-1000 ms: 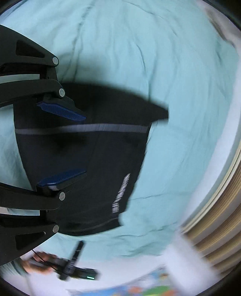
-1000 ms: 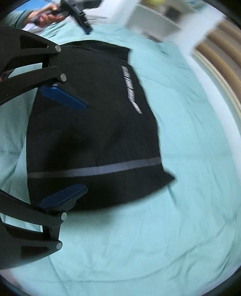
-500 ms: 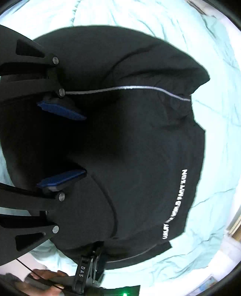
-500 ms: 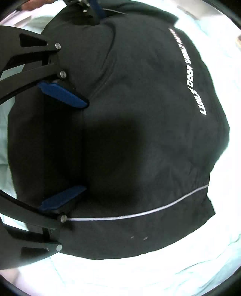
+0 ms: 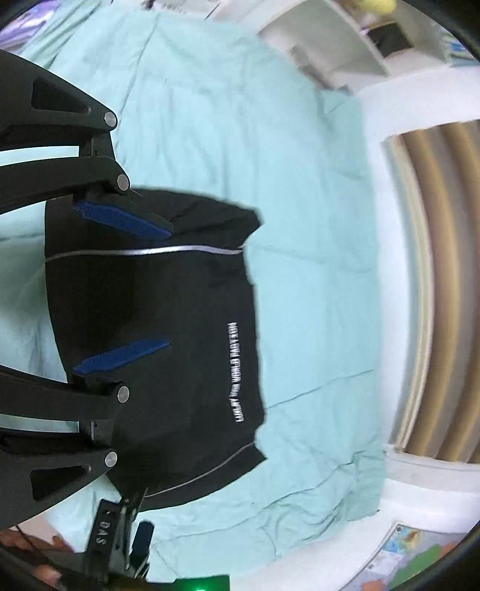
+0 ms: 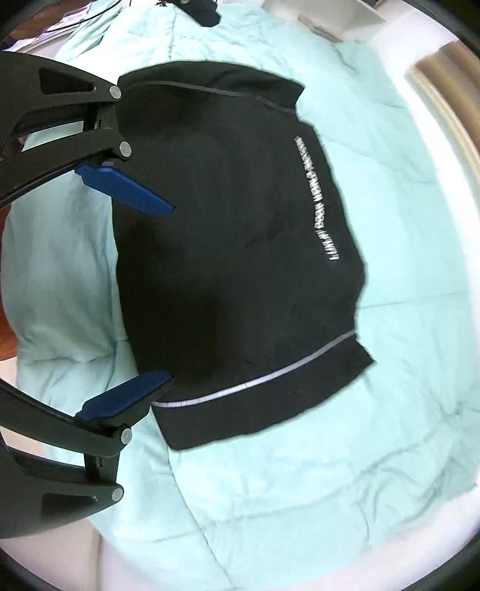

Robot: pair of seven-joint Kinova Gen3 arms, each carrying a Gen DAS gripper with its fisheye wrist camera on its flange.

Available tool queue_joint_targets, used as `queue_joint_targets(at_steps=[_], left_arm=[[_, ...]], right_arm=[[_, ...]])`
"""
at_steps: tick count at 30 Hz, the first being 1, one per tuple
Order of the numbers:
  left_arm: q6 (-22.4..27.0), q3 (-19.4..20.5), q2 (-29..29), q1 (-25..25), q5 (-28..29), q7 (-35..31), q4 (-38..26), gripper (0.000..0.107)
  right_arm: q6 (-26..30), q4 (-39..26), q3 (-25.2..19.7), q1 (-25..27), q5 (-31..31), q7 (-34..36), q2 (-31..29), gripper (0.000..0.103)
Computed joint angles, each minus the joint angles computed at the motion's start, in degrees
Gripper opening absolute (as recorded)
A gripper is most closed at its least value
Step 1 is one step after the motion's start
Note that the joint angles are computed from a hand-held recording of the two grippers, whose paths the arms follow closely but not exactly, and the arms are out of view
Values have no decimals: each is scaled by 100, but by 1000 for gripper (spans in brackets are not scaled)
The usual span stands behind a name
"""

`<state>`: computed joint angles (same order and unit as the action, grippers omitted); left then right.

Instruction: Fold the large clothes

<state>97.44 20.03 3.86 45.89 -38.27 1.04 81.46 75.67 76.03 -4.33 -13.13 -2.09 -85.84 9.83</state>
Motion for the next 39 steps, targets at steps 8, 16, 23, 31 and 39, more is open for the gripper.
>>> queue_joint_targets(at_steps=[8, 16, 23, 31, 39], left_arm=[[864, -145, 515, 467, -75, 13, -1232, 60], [1670, -430, 935, 1020, -239, -192, -2073, 60], [1771, -647, 1013, 1247, -218, -273, -2226, 60], [1724, -726, 1024, 1287, -163, -270, -2221, 60], [1781, -714, 948, 1188, -101, -128, -2095, 60]], right_arm=[[-313, -230, -133, -208, 421, -62, -775, 91], [-473, -278, -250, -304, 571, -171, -1133, 93], [-378, -97, -285, -334, 608, -355, -1105, 93], [-468, -39, -296, -382, 743, -432, -1072, 93], [-518, -53, -311, -417, 778, -388, -1089, 93]])
